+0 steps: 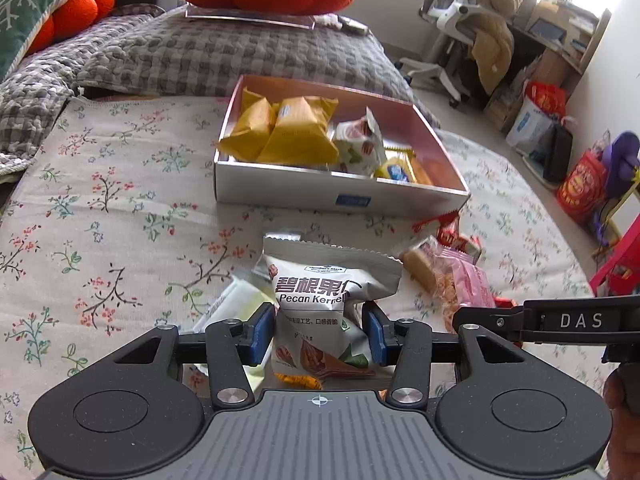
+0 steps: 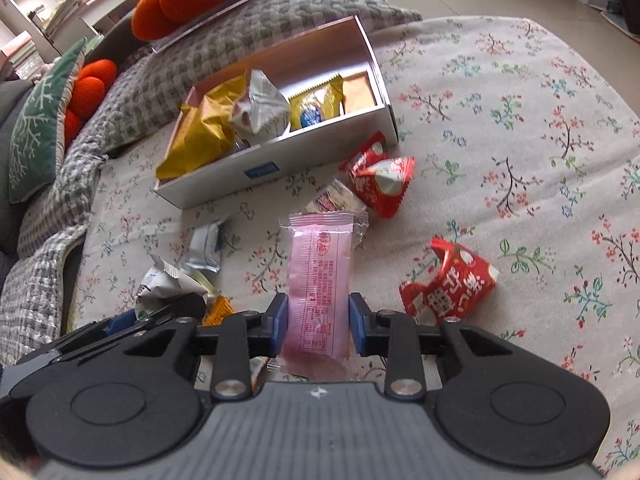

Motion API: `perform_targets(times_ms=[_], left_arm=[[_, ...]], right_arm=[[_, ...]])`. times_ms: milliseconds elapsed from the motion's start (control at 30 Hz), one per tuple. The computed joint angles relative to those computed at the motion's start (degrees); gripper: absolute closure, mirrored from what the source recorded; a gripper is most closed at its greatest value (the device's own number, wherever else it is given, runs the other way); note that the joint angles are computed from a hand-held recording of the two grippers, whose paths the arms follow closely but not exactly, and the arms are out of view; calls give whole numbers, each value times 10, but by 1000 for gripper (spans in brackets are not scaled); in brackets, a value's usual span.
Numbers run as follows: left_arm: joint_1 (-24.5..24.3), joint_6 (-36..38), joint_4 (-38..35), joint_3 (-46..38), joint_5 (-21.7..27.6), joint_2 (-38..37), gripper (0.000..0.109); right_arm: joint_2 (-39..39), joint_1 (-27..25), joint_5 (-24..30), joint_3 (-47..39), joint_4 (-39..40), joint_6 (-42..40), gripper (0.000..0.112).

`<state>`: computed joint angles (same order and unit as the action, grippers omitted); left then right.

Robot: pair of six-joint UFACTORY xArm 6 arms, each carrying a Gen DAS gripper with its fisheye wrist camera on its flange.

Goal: Organize snacks
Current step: 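Carry the Pecan Kernel bag and pink pack into the box and open both tools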

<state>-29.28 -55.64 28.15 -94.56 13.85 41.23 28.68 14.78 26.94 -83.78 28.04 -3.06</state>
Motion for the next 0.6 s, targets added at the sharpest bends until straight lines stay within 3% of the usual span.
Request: perform_targets(times_ms=[133, 200, 400, 600], left_arm=[[7, -71, 89, -7, -4, -3, 64], [11, -82, 100, -13, -9, -3, 64], [14, -67, 83, -52, -5, 16, 64], [12, -7, 22, -121, 9, 53, 64]], right_arm=[[-1, -2, -5, -3, 19, -24, 84], [0, -4, -8, -6, 26, -33, 84], [8, -9, -13, -27, 45, -46, 84], [28, -17, -15, -64, 73, -61, 84]])
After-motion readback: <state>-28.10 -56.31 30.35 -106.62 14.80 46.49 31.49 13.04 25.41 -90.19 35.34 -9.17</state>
